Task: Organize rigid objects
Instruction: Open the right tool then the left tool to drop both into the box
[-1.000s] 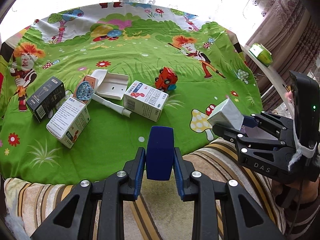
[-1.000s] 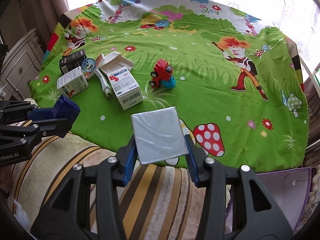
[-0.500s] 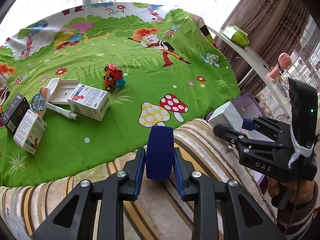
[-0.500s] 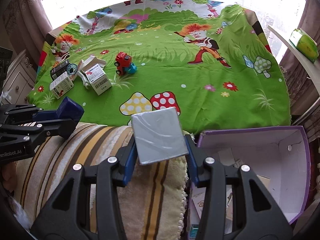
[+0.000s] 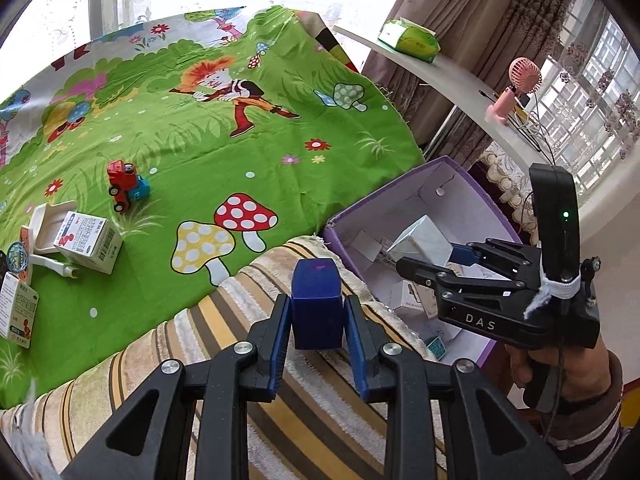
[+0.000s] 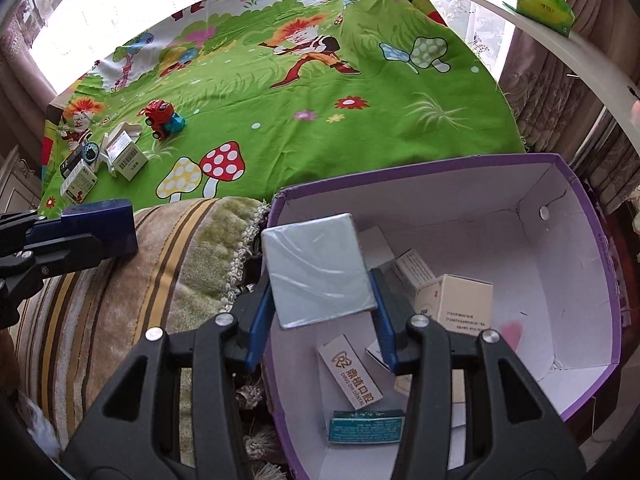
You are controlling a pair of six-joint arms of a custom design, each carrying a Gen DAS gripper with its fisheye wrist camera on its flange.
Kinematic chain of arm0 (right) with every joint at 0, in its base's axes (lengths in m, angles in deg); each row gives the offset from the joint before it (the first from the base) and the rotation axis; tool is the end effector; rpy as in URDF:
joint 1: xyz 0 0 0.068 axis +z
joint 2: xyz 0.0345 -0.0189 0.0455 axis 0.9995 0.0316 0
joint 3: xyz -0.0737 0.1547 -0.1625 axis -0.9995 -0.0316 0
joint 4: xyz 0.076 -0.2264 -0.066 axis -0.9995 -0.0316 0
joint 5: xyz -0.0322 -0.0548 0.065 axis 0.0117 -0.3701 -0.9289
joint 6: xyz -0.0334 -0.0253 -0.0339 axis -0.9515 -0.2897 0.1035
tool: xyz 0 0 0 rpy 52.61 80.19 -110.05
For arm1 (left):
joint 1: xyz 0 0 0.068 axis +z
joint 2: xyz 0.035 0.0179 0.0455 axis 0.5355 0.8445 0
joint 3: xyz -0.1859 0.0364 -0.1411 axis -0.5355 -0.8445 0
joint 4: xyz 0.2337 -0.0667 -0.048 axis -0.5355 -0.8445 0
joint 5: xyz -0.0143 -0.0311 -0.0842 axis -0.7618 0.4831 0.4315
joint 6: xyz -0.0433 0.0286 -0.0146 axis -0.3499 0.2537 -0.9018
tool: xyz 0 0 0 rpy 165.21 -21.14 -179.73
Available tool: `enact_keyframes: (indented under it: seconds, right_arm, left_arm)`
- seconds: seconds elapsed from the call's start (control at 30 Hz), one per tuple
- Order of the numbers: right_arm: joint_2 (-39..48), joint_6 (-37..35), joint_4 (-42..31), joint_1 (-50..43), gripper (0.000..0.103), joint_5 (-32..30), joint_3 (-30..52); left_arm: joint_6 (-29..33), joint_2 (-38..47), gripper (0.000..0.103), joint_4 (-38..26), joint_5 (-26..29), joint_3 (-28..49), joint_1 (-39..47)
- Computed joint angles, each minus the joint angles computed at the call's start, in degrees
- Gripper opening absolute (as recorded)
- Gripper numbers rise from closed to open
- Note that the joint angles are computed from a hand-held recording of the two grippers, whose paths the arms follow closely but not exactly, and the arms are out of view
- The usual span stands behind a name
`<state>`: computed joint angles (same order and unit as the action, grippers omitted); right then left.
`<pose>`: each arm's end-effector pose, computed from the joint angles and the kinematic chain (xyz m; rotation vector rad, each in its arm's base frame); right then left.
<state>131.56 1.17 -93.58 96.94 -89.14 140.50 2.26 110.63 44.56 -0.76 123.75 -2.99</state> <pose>0.2832 0.0532 0.2126 -0.5594 2.5843 0.3385 0.2016 -0.1414 0.2418 0.1542 2.6175 -0.3515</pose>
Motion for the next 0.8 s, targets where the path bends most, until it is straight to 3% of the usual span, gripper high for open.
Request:
enact_keyframes:
  seconds: [0.1, 0.17, 0.8]
  right_arm:
    - [0.89, 0.11, -0.36, -0.65, 0.057, 0.8, 0.38]
    - [0.71, 0.45, 0.03, -1.4, 0.078, 1.32, 0.11]
    - [-0.62, 0.64, -1.06, -11.21, 0.08, -2.12, 2.73]
  left_arm:
    - [-0.29, 2.33, 0.028, 0.36, -0.25, 1.9, -1.83]
    - [-0.3, 3.68, 0.028, 0.57, -0.4, 2.96, -2.64]
    - [0.11, 13.41, 0.03, 5.01, 2.54, 11.25, -5.1]
